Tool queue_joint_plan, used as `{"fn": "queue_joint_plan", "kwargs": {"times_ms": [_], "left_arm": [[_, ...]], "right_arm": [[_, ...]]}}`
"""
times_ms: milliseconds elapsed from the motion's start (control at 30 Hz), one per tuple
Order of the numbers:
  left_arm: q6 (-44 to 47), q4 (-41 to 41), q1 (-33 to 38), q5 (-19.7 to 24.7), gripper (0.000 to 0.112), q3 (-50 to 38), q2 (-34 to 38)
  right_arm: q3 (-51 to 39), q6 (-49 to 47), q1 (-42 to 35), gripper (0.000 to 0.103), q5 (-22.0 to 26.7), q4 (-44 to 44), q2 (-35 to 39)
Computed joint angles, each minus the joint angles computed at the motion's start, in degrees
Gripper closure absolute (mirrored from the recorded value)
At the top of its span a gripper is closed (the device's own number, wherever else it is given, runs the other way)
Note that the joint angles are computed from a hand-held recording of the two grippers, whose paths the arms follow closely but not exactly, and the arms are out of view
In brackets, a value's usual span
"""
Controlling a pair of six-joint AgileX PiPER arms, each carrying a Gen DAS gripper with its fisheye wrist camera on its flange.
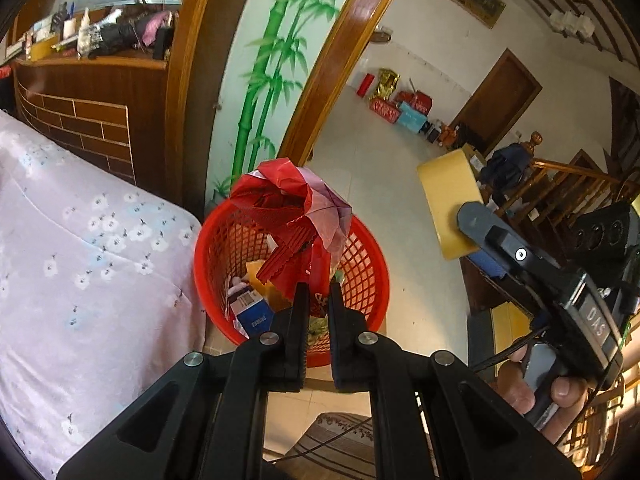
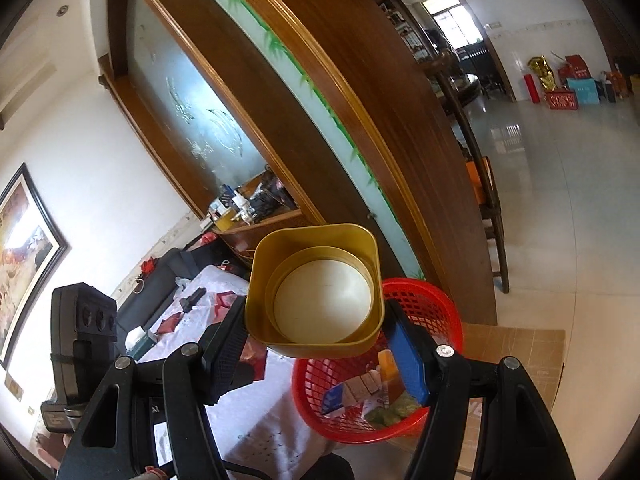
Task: Collect trash
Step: 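Open the left tool to drop the wrap while the right tool drops the container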
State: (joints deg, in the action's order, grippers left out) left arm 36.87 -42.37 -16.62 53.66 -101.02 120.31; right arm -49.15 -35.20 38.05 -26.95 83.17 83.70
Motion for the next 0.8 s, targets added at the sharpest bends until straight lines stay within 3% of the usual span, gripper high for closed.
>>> {"fn": "queue_joint_plan", "kwargs": {"times_ms": [233,500,533,567,633,800], "left_arm": [[-2.97,2.69,-0.89,1.23,0.104,-4.69,4.87],[-4.09,4.6,-1.23,2.57,0.103,-8.61,8.33],[-4.03,4.9,-1.2,2.18,0.097,-8.46,8.46],[-4.22,5.44,-1.21,1.55,0.084,-7.79,8.2],[-3.3,5.01,-0.73,-0.38,0.064,-5.22,6.92],[2.78,1.33,1.52,-4.45,0.053,3.52,1.0]], "right_arm": [[-0.05,3.69,-3.66,0.032,4.29,-1.96,2.38],[-1.18,4.72,-4.64,0.031,5.2,-1.93,4.51],[-1.5,4.39,-4.63,0.031,5.1,-1.38,4.94],[-1.89,3.4,-4.87,0.031,5.29,-0.22,5.38],[-2.37,2.49,-5.09,0.022,5.38,1.73,5.94],[-2.04,3.15,-4.55,0.019,5.11,2.22,4.97]]}}
